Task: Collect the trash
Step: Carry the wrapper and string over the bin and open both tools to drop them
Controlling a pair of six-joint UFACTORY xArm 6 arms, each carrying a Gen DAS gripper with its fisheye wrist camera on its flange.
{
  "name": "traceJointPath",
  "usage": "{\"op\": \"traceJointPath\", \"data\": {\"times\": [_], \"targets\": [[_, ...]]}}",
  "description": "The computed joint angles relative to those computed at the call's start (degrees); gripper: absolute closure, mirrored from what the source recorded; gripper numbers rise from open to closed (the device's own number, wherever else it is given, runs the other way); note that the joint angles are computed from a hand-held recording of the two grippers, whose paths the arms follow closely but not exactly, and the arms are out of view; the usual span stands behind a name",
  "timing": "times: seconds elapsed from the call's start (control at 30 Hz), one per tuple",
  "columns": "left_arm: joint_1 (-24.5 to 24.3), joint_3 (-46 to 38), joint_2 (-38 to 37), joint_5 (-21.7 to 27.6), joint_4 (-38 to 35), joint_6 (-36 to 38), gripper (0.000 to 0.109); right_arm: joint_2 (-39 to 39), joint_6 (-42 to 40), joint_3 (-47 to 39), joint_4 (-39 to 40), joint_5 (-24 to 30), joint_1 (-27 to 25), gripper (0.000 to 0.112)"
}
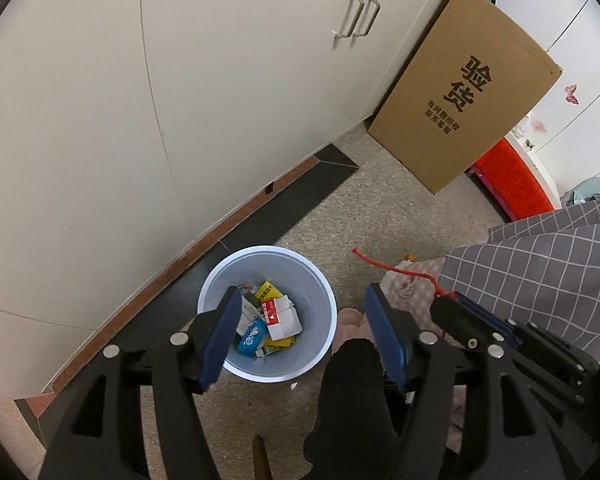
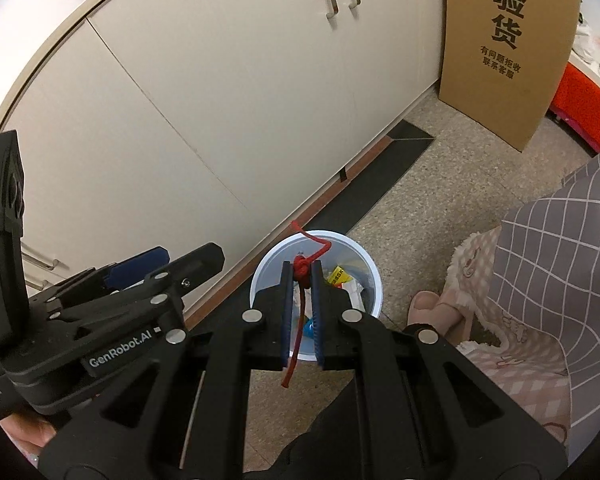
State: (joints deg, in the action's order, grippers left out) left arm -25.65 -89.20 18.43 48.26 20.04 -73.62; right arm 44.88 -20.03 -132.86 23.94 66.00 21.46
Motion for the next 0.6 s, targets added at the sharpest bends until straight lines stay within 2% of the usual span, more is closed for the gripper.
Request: {"op": "traceJointPath", "data": {"times": [0.47,0.6], "targets": [[-0.02,3.69,-3.05,3.26,3.00,-4.28,0.042,0.69,-0.32,-1.57,-0.04,-0.09,1.05,0.103],[0.31,5.79,-4.57,4.40,3.74,-6.17,0.042,1.30,-0.30,-2.54,0.24,-1.13,1.61,0.099]]}}
